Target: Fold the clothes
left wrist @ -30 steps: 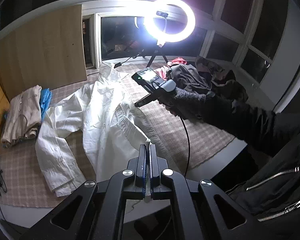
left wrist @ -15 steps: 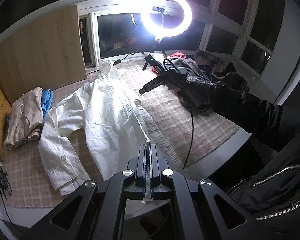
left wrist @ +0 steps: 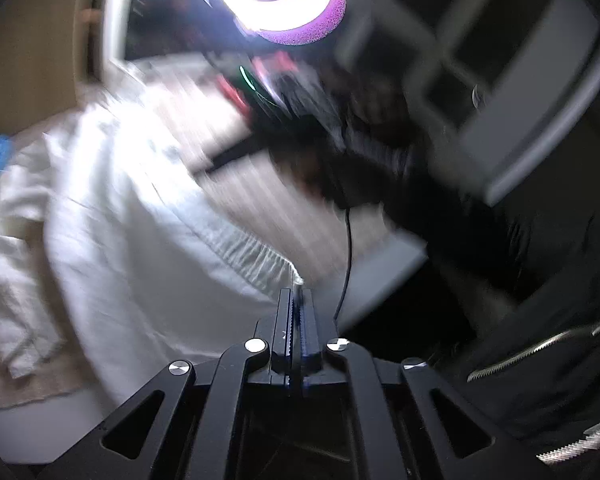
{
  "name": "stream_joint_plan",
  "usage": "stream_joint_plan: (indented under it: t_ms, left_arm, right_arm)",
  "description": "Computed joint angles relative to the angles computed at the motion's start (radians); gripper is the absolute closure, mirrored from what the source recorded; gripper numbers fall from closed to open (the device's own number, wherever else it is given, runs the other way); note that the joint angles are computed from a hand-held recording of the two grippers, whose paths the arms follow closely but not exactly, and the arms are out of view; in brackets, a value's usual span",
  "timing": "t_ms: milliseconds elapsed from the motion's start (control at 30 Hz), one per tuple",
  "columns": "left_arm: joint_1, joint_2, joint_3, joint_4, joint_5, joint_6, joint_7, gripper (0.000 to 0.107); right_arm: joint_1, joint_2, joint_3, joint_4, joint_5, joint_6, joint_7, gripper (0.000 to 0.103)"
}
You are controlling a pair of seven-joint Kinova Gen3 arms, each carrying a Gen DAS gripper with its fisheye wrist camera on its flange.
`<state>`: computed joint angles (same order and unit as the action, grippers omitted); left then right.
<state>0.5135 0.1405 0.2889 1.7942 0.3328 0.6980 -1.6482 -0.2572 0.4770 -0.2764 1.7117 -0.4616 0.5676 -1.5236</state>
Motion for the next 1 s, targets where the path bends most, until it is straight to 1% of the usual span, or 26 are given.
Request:
stream_joint_plan:
  t_ms: [67, 100, 133, 200, 233, 267, 300, 333, 367, 400, 433, 500, 600, 667, 700, 767, 833, 867, 900, 933, 967, 1000]
  left_arm:
    - [0.074, 0.02, -0.059, -0.006, -0.027, 0.028, 0.028, 0.101]
    - [0.091, 0.007, -0.085, 0.008, -0.028, 0.029, 0.042, 0.1]
    - [0.108, -0.024, -0.13, 0.037, -0.035, 0.024, 0.071, 0.098]
    - [0.129, -0.086, -0.216, 0.102, -0.078, 0.007, 0.136, 0.086]
    - [0.129, -0.109, -0.262, 0.139, -0.097, -0.001, 0.154, 0.084]
    - [0.12, -0.127, -0.303, 0.175, -0.104, -0.011, 0.156, 0.084]
    - [0.112, -0.131, -0.334, 0.2, -0.095, -0.012, 0.143, 0.084]
    - [0.092, -0.124, -0.368, 0.227, -0.072, -0.014, 0.116, 0.084]
    - [0.07, -0.114, -0.384, 0.248, -0.051, -0.026, 0.076, 0.084]
    - [0.033, -0.101, -0.383, 0.273, -0.025, -0.047, 0.035, 0.084]
    - [-0.01, -0.081, -0.363, 0.295, 0.014, -0.069, -0.006, 0.084]
    - [-0.101, -0.048, -0.281, 0.322, 0.074, -0.097, -0.087, 0.084]
    - [-0.226, 0.0, -0.142, 0.329, 0.16, -0.096, -0.209, 0.084]
    - [-0.311, -0.001, -0.063, 0.328, 0.172, -0.098, -0.29, 0.083]
    - [-0.358, -0.012, -0.049, 0.32, 0.173, -0.09, -0.331, 0.083]
    - [-0.45, -0.03, -0.027, 0.291, 0.176, -0.057, -0.412, 0.081]
    - [-0.543, -0.017, -0.018, 0.221, 0.166, 0.002, -0.494, 0.082]
    - [-0.589, 0.0, -0.011, 0.175, 0.156, 0.033, -0.534, 0.079]
    - [-0.631, 0.028, -0.004, 0.129, 0.151, 0.05, -0.575, 0.067]
    - [-0.654, 0.074, -0.006, 0.082, 0.162, 0.051, -0.614, 0.06]
    - [-0.658, 0.12, -0.015, 0.036, 0.169, 0.066, -0.652, 0.055]
    - [-0.644, 0.167, -0.038, -0.01, 0.172, 0.074, -0.681, 0.055]
  right_arm:
    - [0.039, -0.023, -0.051, 0.042, -0.001, -0.021, 0.006, 0.07]
    - [0.068, -0.033, -0.087, 0.061, 0.008, -0.027, 0.002, 0.07]
    - [0.083, -0.045, -0.108, 0.077, 0.01, -0.028, -0.002, 0.069]
    - [0.14, -0.083, -0.176, 0.139, -0.031, -0.052, 0.019, 0.065]
    - [0.157, -0.106, -0.2, 0.172, -0.071, -0.06, 0.037, 0.059]
    - [0.16, -0.124, -0.216, 0.195, -0.105, -0.059, 0.043, 0.055]
    - [0.145, -0.14, -0.22, 0.215, -0.126, -0.064, 0.032, 0.055]
    - [0.112, -0.147, -0.213, 0.228, -0.132, -0.075, 0.005, 0.055]
    - [0.065, -0.158, -0.197, 0.238, -0.123, -0.089, -0.036, 0.055]
    - [0.019, -0.165, -0.183, 0.243, -0.099, -0.106, -0.076, 0.055]
    - [-0.027, -0.168, -0.169, 0.238, -0.059, -0.119, -0.117, 0.055]
    - [-0.12, -0.171, -0.125, 0.19, 0.022, -0.108, -0.198, 0.055]
    - [-0.259, -0.149, -0.037, 0.066, 0.144, -0.034, -0.32, 0.055]
    - [-0.352, -0.126, 0.031, -0.026, 0.226, 0.044, -0.402, 0.055]
    - [-0.398, -0.109, 0.057, -0.073, 0.266, 0.075, -0.442, 0.055]
    - [-0.491, -0.08, 0.107, -0.138, 0.317, 0.106, -0.524, 0.055]
    - [-0.583, -0.052, 0.163, -0.187, 0.362, 0.136, -0.605, 0.055]
    - [-0.63, -0.038, 0.195, -0.204, 0.372, 0.144, -0.646, 0.055]
    - [-0.676, -0.021, 0.229, -0.222, 0.376, 0.151, -0.686, 0.055]
    - [-0.722, 0.001, 0.267, -0.243, 0.373, 0.157, -0.727, 0.055]
    - [-0.768, 0.026, 0.308, -0.268, 0.373, 0.165, -0.768, 0.055]
    - [-0.815, 0.051, 0.353, -0.299, 0.371, 0.181, -0.808, 0.055]
